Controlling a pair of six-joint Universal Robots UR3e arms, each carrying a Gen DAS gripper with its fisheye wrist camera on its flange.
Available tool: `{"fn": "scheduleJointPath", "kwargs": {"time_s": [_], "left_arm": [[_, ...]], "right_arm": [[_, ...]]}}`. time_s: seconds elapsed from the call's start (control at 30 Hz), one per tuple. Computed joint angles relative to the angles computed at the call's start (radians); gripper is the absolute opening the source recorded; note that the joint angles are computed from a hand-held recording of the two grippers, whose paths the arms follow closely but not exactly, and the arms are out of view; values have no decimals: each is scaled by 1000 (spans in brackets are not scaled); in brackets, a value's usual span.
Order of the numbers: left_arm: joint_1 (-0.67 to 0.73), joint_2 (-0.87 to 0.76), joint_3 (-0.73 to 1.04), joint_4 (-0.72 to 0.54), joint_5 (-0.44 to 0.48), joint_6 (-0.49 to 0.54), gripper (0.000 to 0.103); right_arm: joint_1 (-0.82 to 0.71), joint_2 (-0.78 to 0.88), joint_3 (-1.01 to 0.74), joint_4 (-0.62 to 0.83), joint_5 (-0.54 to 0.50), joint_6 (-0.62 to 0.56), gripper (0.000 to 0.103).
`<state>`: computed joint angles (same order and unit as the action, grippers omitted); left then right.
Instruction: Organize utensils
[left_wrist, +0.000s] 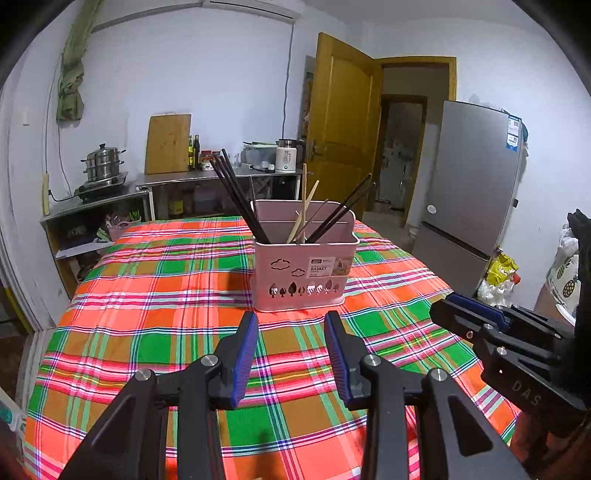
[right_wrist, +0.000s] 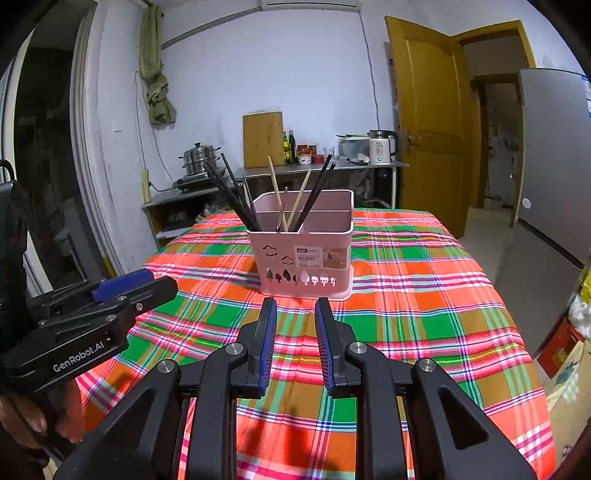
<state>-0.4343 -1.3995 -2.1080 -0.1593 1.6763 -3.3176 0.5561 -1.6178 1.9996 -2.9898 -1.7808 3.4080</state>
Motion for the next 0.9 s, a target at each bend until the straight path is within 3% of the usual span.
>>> {"fn": "scheduleJointPath", "kwargs": {"time_s": [0.9], "left_arm": [[-9,1,-12,5,14,12,37]], "right_arm": [[12,18,-12,2,-6,4,22]]}}
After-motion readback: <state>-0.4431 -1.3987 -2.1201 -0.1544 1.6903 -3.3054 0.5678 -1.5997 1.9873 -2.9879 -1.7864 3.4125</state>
